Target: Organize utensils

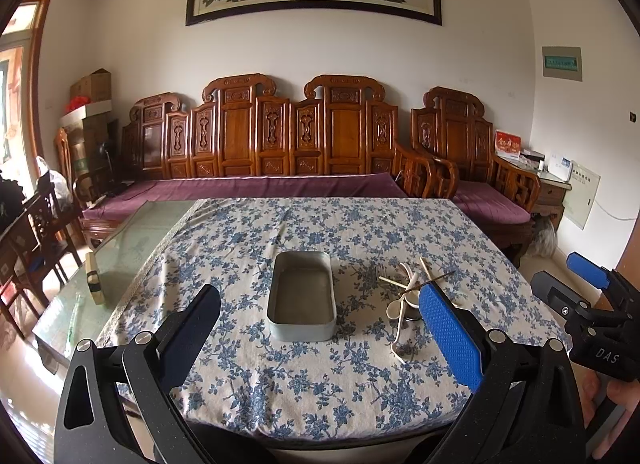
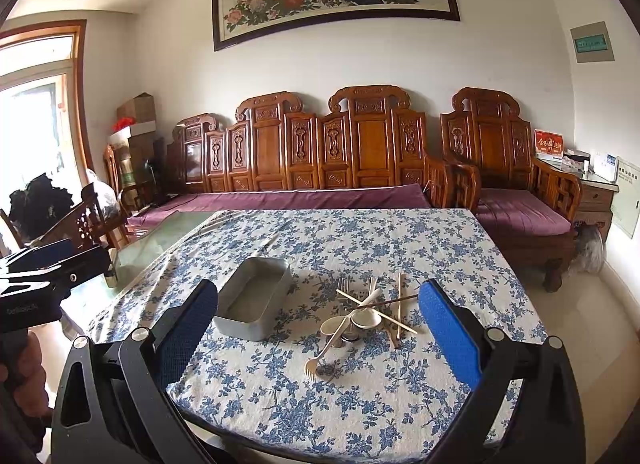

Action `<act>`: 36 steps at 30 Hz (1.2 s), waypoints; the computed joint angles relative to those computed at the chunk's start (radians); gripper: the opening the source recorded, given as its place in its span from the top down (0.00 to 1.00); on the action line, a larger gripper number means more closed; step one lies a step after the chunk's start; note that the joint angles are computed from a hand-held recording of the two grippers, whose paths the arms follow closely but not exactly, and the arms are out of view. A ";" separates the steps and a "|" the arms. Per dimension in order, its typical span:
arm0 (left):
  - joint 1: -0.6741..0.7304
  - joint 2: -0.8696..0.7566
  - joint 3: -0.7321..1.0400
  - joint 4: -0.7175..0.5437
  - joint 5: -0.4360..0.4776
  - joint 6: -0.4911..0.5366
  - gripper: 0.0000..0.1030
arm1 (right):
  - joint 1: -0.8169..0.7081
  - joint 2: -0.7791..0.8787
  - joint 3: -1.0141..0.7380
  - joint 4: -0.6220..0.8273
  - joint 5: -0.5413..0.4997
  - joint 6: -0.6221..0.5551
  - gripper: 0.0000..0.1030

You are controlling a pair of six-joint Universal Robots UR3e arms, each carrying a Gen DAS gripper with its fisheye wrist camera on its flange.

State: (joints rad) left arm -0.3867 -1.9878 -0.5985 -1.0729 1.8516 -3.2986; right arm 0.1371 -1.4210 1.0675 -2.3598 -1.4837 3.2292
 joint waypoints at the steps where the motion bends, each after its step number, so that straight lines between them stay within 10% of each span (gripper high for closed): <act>1: 0.000 0.000 0.000 0.000 0.000 0.000 0.06 | 0.001 0.000 0.000 -0.001 -0.001 0.000 0.02; 36: -0.007 -0.016 0.070 -0.032 0.002 0.001 0.06 | 0.004 -0.001 -0.002 -0.003 -0.002 -0.001 0.02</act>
